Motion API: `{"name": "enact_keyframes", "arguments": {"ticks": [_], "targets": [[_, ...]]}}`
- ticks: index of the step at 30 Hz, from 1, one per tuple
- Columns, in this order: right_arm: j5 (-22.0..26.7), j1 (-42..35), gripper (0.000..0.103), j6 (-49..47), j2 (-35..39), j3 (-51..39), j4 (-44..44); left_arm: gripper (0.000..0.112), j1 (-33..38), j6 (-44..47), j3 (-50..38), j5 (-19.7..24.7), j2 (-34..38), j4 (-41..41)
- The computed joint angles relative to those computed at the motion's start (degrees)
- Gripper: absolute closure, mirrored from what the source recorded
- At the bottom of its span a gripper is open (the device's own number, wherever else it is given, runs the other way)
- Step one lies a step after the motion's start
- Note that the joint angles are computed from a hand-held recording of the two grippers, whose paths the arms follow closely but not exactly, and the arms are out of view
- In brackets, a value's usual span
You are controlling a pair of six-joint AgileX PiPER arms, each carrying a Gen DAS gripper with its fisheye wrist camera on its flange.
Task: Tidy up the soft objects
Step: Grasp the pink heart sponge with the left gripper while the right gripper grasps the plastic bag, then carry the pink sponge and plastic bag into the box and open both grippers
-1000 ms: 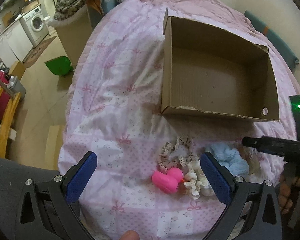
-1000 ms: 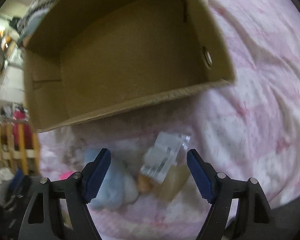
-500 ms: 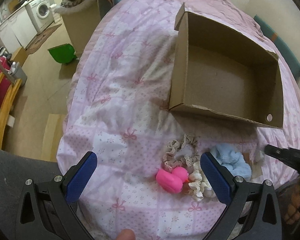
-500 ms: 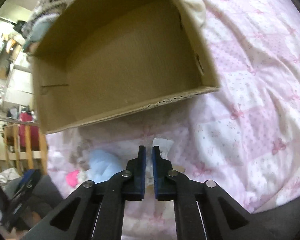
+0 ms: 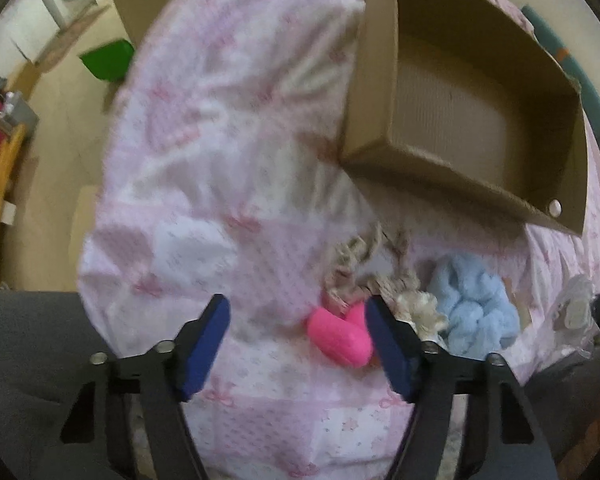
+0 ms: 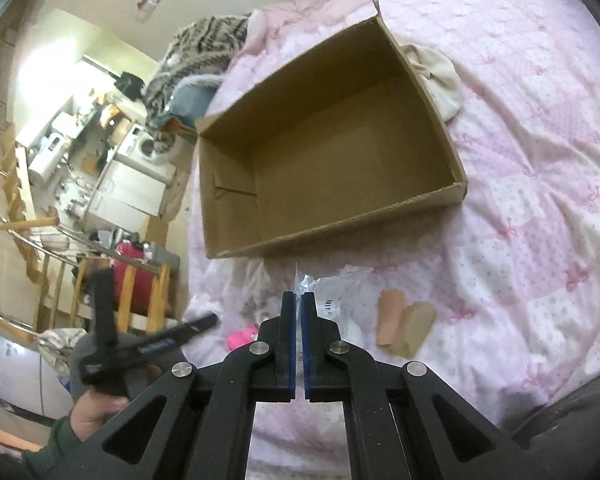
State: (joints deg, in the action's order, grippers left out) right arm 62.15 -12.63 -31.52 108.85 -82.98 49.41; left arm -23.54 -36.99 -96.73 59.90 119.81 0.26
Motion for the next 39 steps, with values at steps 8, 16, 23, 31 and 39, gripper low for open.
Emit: {"name": "enact_keyframes", "arguments": {"ticks": [8,16,23,31,39], "targets": [[0.74,-0.01,0.099,-0.71,0.04,0.21,-0.25,0.05,1.22,4.82,-2.57,1.72,5.66,-9.44],[0.49,0.1,0.099,-0.8,-0.86,1.15,-0.71,0.072,1.64,9.03,-1.41,-0.84,6.7,-16.56],[0.92,-0.4,0.099,-2.0,-1.33,1.81,0.2,0.073,-1.34,2.67,0.6,-0.5,1.12,-5.23],[0.56,-0.24,0.099,-2.9,-2.29,2.59,-0.11,0.073,-5.59,-4.54,2.49,-0.69,-6.23,6.89],[1.71,-2.03,0.099,-2.66,-4.4,0.23,0.94,0.072,-6.59,-3.52,-6.25,2.37,-7.49,13.52]]}}
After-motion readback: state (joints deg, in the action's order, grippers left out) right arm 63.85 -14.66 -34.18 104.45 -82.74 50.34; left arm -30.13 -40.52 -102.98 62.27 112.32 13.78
